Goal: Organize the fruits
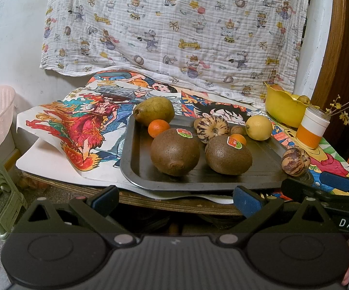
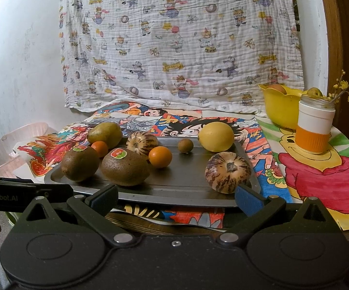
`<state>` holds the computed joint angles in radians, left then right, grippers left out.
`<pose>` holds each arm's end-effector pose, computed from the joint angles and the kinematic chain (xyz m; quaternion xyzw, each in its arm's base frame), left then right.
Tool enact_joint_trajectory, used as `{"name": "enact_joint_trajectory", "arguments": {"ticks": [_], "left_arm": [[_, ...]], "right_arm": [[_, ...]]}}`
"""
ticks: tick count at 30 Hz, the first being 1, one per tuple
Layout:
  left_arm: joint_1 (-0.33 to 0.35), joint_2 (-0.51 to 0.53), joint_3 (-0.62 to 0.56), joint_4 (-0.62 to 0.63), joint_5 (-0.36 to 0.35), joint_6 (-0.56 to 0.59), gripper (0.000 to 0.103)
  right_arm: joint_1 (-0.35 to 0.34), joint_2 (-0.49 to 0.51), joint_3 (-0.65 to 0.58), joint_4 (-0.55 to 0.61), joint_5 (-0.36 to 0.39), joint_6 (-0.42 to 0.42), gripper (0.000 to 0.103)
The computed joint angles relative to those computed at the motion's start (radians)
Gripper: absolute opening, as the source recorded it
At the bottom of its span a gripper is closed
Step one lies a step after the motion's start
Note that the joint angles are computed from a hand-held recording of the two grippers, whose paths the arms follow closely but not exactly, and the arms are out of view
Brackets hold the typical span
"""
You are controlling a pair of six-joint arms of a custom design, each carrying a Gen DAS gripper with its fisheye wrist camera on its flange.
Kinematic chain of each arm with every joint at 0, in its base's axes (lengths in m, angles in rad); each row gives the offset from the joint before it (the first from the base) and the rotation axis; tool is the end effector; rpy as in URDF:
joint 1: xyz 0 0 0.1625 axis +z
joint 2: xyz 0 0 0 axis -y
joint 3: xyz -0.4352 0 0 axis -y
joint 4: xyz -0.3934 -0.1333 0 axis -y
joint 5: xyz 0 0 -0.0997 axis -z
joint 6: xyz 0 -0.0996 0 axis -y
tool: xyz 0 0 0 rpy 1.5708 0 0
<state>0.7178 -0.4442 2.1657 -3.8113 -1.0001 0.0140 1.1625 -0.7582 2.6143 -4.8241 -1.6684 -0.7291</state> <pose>-0.2250 -0.4448 -0.0627 0.3240 0.8720 -0.3357 0.1482 -0.0137 -0.3429 0.1653 0.0912 -0.7600 0.5212 0.3774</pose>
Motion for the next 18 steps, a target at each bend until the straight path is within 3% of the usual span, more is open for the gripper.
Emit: {"name": "enact_joint_trajectory", "arguments": {"ticks": [18], "left_arm": [[0.000,0.001,-0.001,0.001,0.000,-0.001,0.102]], "right_arm": [[0.008,0.011,-0.003,-0.005,-0.009,0.002,0.102]]}}
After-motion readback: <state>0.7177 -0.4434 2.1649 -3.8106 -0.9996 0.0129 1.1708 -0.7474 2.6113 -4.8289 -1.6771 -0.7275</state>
